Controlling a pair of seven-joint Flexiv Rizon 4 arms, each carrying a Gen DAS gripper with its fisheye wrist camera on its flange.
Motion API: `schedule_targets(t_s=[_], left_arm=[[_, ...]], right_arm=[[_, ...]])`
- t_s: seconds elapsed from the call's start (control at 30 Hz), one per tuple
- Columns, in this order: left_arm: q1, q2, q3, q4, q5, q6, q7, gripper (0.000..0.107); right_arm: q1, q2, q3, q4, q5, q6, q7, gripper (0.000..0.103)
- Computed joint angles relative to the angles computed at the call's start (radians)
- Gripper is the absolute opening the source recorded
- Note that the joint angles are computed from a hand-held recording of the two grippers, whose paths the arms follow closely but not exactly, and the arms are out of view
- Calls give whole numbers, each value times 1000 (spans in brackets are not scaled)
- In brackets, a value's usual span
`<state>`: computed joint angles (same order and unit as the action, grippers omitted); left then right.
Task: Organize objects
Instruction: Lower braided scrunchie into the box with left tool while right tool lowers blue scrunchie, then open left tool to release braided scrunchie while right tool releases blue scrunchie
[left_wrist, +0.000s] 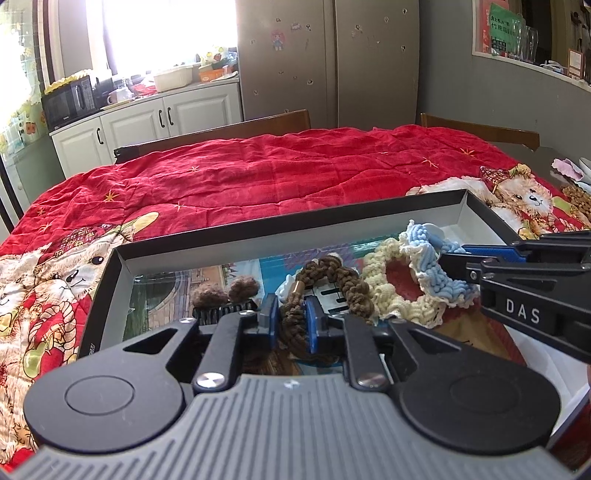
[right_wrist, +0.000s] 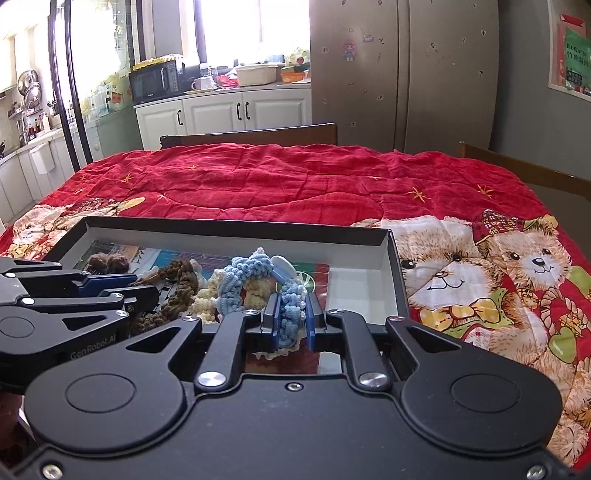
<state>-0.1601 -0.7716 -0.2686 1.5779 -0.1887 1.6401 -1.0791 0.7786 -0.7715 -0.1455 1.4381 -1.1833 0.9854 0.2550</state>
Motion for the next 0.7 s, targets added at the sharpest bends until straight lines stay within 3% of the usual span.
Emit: schedule_targets(t_s=[0.23, 0.57, 0.7], left_arm=[[0, -2, 0, -2, -2, 0, -5, 42], [14, -4, -19, 0, -4, 10, -12, 59], [21, -1, -28, 7, -1, 23, -16, 63]], right_arm=[[0, 4, -6, 7, -20, 9, 23, 18], [-3, 13, -7, 19, -54, 10, 68, 35], [-6, 17, -5, 23, -74, 6, 92, 36]])
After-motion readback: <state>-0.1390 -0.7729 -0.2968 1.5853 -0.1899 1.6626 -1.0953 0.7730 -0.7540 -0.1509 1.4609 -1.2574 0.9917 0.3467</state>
